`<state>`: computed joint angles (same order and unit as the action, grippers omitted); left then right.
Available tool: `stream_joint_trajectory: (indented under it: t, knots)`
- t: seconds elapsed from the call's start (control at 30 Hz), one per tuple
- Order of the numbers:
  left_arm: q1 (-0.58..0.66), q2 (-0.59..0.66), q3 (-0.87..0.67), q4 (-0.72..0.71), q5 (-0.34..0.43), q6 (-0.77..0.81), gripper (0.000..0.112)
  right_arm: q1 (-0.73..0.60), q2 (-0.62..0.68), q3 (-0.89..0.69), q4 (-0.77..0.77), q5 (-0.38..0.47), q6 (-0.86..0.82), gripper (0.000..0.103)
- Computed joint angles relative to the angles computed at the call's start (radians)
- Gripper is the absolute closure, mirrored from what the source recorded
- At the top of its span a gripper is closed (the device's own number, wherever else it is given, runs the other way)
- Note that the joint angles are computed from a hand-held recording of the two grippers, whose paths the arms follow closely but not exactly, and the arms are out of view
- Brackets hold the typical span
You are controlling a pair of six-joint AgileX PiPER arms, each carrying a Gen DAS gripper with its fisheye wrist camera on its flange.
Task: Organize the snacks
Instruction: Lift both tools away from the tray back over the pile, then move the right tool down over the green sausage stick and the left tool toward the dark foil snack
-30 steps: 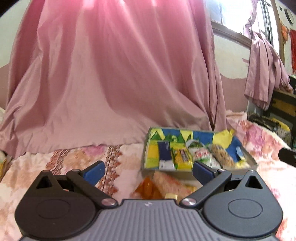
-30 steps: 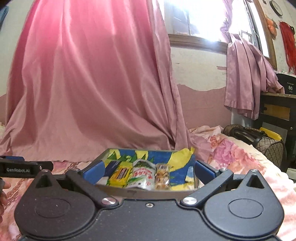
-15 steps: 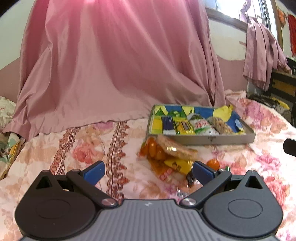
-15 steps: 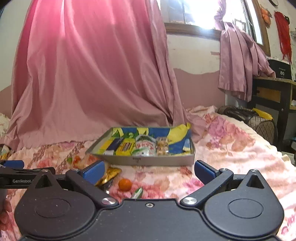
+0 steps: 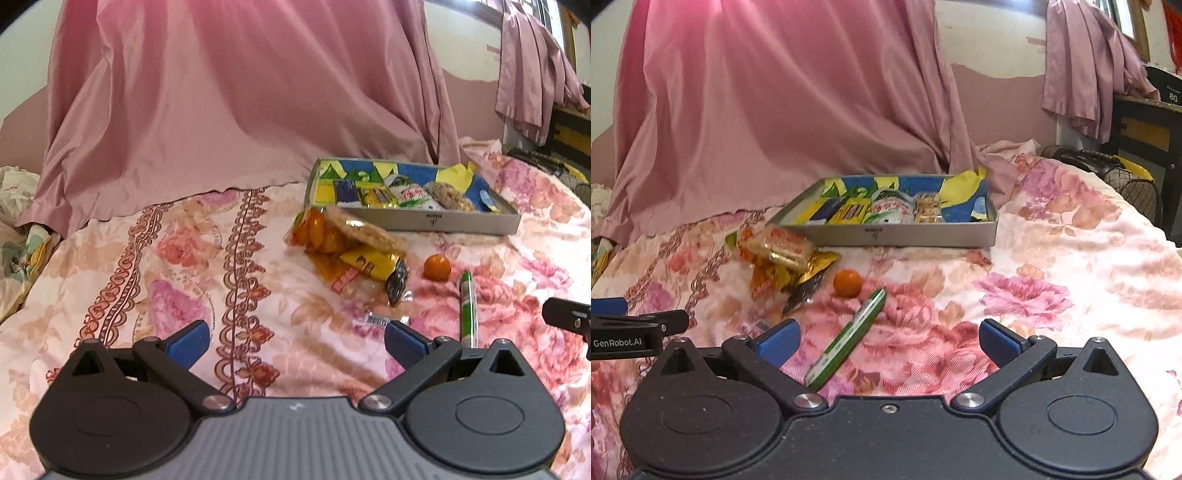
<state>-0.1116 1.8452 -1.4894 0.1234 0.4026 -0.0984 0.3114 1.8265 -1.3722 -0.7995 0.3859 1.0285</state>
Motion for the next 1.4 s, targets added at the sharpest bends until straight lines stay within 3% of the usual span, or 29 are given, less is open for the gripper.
stream_joint_trajectory:
  t: [0.5, 0.8, 1.07, 1.4]
  knots:
    - [0.006, 0.014, -0.031, -0.057, 0.091, 0.106, 0.01, 0.013, 0.022, -0.013, 0.107, 0.018, -0.129, 0.001]
    - [-0.011, 0.038, -0.064, 0.045, 0.114, 0.049, 0.01, 0.013, 0.042, -0.016, 0.132, 0.014, -0.15, 0.001]
    - [0.003, 0.086, -0.123, -0.058, 0.126, 0.152, 0.01, 0.026, 0.051, 0.003, 0.0, 0.021, -0.004, 0.001]
    - [0.044, 0.192, -0.29, -0.226, 0.196, 0.332, 0.01, 0.038, 0.156, -0.103, 0.004, 0.029, -0.026, 0.001]
